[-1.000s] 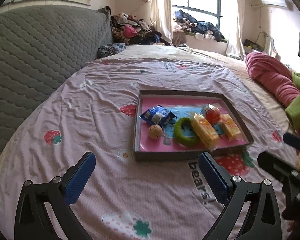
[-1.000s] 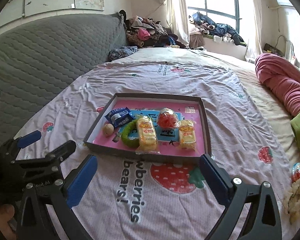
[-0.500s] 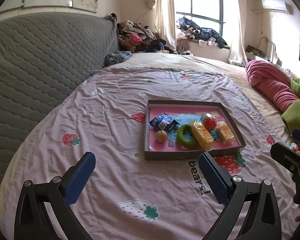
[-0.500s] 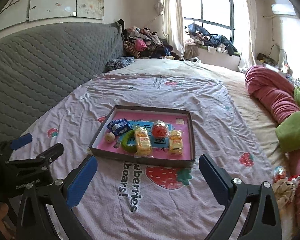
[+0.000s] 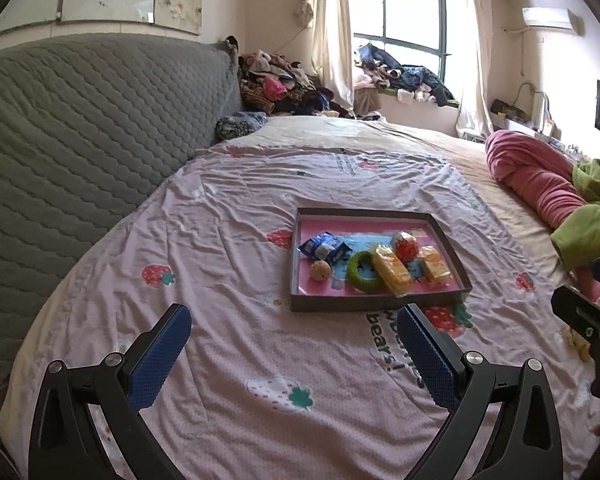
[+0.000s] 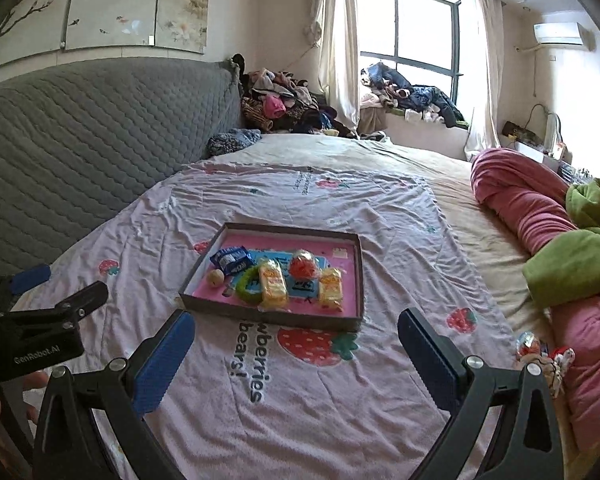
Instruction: Organize objects
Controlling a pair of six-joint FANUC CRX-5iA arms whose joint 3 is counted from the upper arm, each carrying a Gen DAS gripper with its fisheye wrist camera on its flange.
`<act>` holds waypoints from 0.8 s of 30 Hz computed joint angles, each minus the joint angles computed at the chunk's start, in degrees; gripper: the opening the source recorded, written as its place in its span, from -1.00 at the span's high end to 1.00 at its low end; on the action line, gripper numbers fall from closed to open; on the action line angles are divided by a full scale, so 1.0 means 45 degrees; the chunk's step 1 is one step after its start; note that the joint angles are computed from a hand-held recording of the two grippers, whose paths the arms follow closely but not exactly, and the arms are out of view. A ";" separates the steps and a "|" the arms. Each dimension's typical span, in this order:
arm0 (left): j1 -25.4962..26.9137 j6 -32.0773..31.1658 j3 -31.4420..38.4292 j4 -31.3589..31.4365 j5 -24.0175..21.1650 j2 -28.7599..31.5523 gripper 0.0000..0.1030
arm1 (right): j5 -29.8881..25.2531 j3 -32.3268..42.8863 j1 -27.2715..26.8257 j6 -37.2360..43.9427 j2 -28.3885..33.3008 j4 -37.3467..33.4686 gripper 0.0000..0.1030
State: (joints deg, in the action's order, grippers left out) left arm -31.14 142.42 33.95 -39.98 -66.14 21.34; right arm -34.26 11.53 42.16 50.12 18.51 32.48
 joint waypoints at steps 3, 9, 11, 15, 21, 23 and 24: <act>-0.0160 0.0246 -0.0178 -0.0114 -0.0057 -0.0112 -0.99 | 0.0042 -0.0406 -0.0018 -0.0244 -0.0242 0.0230 -0.99; -0.0426 0.0385 -0.0222 -0.0273 -0.0455 -0.0062 -0.99 | 0.0033 -0.1158 -0.0032 -0.0657 -0.0666 0.0613 -0.99; -0.0450 0.0421 -0.0316 -0.0231 -0.0500 -0.0066 -0.99 | 0.0038 -0.1320 -0.0046 -0.0740 -0.0720 0.0699 -0.99; -0.0540 0.0370 -0.0462 -0.0214 -0.0581 -0.0034 -0.99 | 0.0051 -0.1673 -0.0090 -0.0996 -0.0797 0.0944 -0.99; -0.0613 0.0615 -0.0856 -0.0223 -0.0575 -0.0176 -0.99 | -0.0016 -0.1966 -0.0139 -0.1104 -0.0883 0.0940 -0.99; -0.0596 0.0742 -0.1090 -0.0223 -0.0452 -0.0248 -0.99 | 0.0078 -0.2124 -0.0158 -0.1254 -0.0931 0.1050 -0.99; -0.0589 0.0771 -0.1140 -0.0208 -0.0448 -0.0237 -0.99 | 0.0093 -0.2191 -0.0167 -0.1300 -0.0946 0.1062 -0.99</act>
